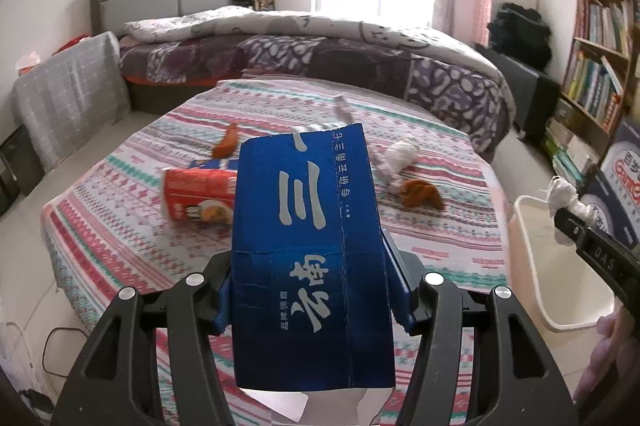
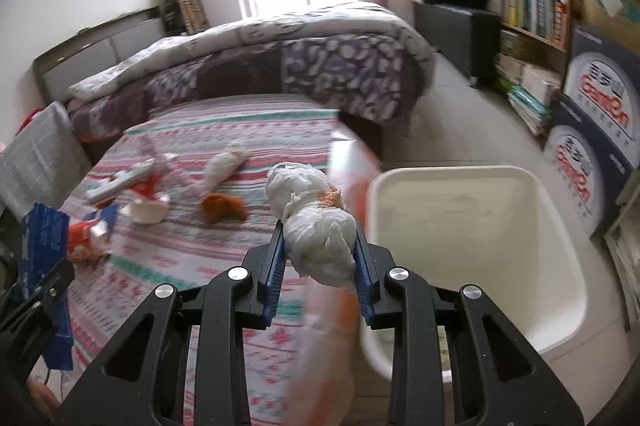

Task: Collect trash
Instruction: 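Carry both items to the white bin and open both tools to drop them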

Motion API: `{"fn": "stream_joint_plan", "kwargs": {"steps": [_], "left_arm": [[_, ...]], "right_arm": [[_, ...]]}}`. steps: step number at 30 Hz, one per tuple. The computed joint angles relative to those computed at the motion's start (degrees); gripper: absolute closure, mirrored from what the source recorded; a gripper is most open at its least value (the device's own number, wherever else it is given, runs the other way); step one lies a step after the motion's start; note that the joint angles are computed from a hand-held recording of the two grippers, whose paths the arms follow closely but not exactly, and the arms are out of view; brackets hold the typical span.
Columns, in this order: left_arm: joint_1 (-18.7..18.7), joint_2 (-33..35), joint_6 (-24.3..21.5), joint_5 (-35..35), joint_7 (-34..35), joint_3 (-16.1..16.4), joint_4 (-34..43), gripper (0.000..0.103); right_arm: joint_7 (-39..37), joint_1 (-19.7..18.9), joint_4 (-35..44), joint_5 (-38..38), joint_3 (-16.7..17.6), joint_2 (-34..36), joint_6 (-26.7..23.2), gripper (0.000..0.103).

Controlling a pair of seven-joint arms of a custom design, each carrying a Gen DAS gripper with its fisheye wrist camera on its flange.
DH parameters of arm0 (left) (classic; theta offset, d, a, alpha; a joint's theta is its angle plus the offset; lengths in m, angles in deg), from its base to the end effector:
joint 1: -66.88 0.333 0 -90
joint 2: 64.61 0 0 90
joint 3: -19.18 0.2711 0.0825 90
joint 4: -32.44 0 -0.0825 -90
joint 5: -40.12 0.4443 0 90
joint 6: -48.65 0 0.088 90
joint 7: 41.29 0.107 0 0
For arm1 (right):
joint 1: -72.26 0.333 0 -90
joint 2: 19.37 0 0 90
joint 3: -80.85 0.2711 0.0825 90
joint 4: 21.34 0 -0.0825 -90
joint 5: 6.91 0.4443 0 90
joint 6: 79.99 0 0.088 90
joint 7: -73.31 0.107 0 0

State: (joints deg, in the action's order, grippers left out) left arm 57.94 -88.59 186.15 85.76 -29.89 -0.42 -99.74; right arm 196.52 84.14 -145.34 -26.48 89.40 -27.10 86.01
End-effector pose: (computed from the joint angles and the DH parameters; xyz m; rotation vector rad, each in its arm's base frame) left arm 0.4795 -0.2626 0.4931 -1.9320 1.2986 -0.6685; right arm 0.5709 0.2363 0.4836 -1.7146 1.5843 -0.6164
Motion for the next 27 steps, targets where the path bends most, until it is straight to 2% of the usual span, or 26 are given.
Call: {"fn": "stream_joint_plan", "kwargs": {"steps": [7, 12, 19, 27], "left_arm": [[-1.07, 6.26, 1.48, 1.13, 2.55, -0.29, 6.09, 0.045], [-2.52, 11.65, 2.21, 2.21, 4.05, 0.03, 11.65, 0.045], [-6.18, 20.75, 3.00, 3.49, 7.77, 1.25, 21.40, 0.045], [-11.09, 30.31, 4.59, 0.00, 14.08, 3.57, 31.79, 0.044]], "right_arm": [[6.15, -2.90, 0.41, -3.74, -1.13, 0.34, -3.71, 0.069], [14.69, -5.34, -0.19, -10.67, -1.40, -0.54, -5.09, 0.030], [20.45, -7.85, -1.13, -15.73, -1.87, -2.22, -6.38, 0.017], [21.83, -10.45, -3.37, -14.38, -2.82, -4.20, -6.75, 0.008]]}}
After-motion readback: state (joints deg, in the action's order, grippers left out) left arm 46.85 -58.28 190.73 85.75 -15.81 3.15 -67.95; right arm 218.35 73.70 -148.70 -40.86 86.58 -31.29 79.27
